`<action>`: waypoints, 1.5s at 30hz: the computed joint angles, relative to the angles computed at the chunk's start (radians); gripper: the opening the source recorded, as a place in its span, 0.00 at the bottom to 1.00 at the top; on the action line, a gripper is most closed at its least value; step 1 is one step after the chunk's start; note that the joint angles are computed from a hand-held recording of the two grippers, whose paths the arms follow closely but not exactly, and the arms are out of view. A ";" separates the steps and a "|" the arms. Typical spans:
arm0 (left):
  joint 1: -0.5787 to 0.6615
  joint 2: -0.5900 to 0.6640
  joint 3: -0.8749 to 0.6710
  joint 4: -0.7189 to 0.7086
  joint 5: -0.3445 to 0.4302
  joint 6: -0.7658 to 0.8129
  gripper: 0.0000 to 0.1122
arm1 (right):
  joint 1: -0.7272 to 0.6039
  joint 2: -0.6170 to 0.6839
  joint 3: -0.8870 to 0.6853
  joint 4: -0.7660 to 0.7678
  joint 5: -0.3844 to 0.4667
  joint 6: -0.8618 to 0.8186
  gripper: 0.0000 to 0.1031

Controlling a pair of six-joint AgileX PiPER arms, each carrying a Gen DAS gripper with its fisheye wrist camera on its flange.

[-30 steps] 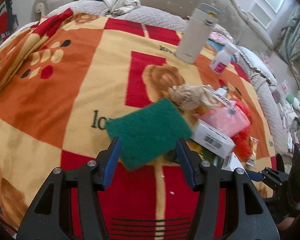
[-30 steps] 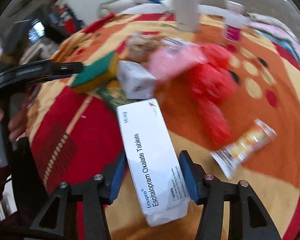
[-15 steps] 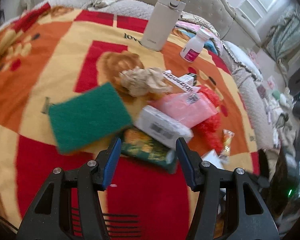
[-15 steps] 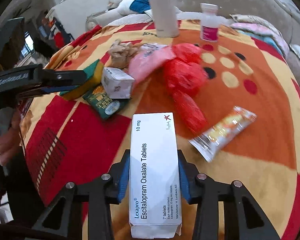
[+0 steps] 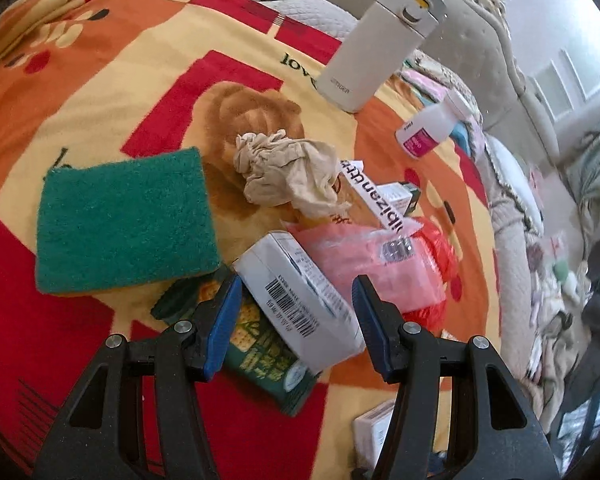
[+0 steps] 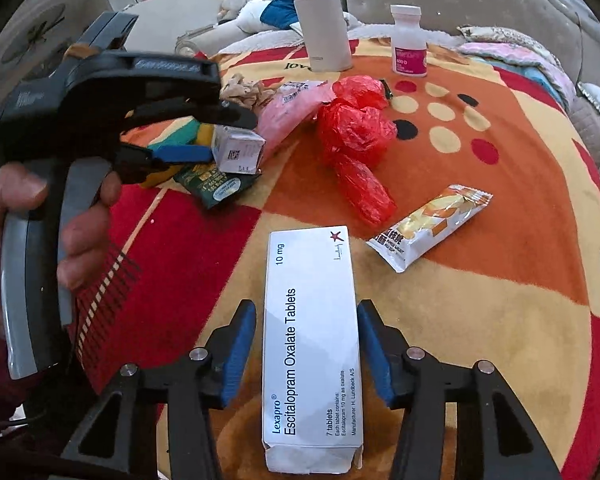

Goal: Collect trash
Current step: 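Grasp the small white medicine box with the left tool, then carry both white boxes with both tools over the black bin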

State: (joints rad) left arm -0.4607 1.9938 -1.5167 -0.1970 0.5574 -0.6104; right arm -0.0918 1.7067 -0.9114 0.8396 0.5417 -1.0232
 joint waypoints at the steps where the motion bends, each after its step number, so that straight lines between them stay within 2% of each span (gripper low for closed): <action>1: 0.004 0.005 0.000 -0.044 -0.011 0.034 0.49 | -0.002 0.000 0.005 0.016 -0.005 -0.010 0.49; 2: 0.007 0.012 -0.005 -0.075 -0.015 0.060 0.49 | 0.000 0.000 0.010 0.026 -0.017 -0.013 0.48; 3: 0.007 0.018 -0.014 -0.077 -0.010 0.062 0.48 | 0.008 -0.004 0.019 0.028 -0.042 -0.012 0.42; 4: 0.005 0.018 -0.016 -0.072 -0.009 0.060 0.34 | 0.014 -0.008 0.025 0.022 -0.061 -0.007 0.40; 7: 0.018 0.009 0.006 -0.167 -0.010 0.170 0.34 | -0.007 -0.018 0.032 0.050 -0.039 -0.033 0.40; 10: 0.019 -0.039 0.058 -0.170 -0.007 0.221 0.34 | -0.040 -0.044 0.049 0.073 -0.011 -0.058 0.40; 15: 0.016 -0.141 0.138 -0.144 0.059 0.307 0.34 | -0.120 -0.084 0.071 0.108 0.061 -0.082 0.40; 19: -0.022 -0.215 0.213 -0.102 0.069 0.320 0.34 | -0.143 -0.111 0.096 0.110 0.067 -0.076 0.40; 24: -0.102 -0.241 0.247 -0.021 0.057 0.256 0.34 | -0.167 -0.146 0.122 0.109 0.073 -0.078 0.40; 29: -0.191 -0.219 0.210 0.081 0.056 0.164 0.34 | -0.211 -0.172 0.130 0.090 0.077 -0.077 0.40; 32: -0.246 -0.186 0.163 0.155 0.072 0.105 0.34 | -0.257 -0.176 0.128 0.084 0.086 -0.084 0.40; 45: -0.391 -0.034 -0.061 0.315 0.174 -0.008 0.34 | -0.449 -0.162 0.105 0.093 0.144 -0.150 0.40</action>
State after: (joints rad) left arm -0.8514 1.9596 -1.5775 0.1183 0.7315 -0.6187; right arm -0.5404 1.5444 -0.8067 0.9322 0.6854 -1.1736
